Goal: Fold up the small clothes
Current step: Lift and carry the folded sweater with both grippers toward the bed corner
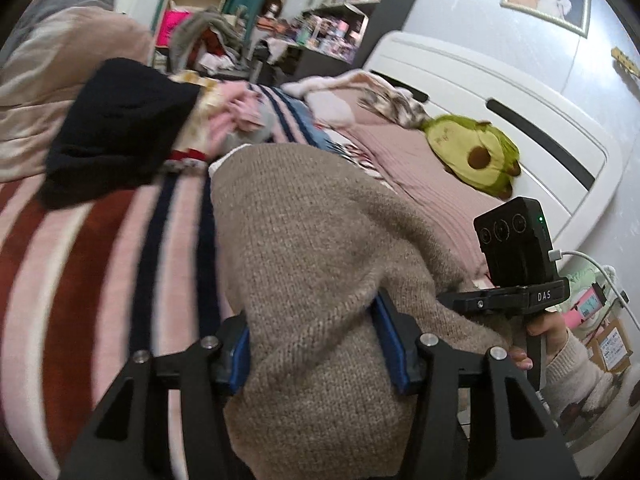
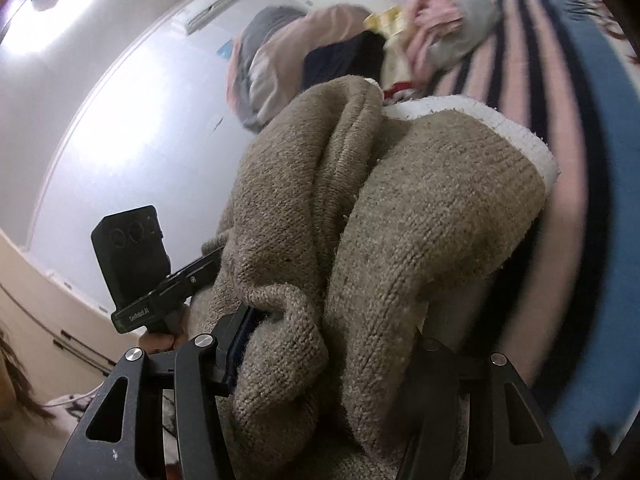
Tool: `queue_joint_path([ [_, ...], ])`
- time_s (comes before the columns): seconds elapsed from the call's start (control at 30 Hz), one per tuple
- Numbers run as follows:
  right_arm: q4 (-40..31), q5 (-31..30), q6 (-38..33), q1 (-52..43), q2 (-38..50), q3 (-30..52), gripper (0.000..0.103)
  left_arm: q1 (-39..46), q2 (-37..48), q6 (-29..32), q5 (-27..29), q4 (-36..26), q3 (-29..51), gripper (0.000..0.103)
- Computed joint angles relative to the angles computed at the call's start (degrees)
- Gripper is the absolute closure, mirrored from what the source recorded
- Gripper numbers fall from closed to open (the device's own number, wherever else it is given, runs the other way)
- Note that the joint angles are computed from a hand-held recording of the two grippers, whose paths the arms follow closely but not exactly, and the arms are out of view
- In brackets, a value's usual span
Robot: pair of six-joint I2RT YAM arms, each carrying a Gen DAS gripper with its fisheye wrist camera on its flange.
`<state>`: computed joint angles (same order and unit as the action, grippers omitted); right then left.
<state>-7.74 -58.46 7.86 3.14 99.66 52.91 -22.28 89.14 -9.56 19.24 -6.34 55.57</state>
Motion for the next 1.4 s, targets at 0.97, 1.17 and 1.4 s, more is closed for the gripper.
queue_joint_path([
  [0.97,-2.9,15.7,16.3,33.8,43.5,59.1,0.053,48.5,7.0,24.4,21.0,-3.1,-0.5,0.049],
  [1.17,-5.9,16.8,16.5,33.6,44.9,61.6,0.044,48.0,4.3,23.2,17.4,2.4,-4.2,0.040],
  [1.4,-8.2,21.0,14.1,34.6,42.5,60.4,0.036,47.5,1.2,23.2,12.9,2.4,-5.7,0.034],
])
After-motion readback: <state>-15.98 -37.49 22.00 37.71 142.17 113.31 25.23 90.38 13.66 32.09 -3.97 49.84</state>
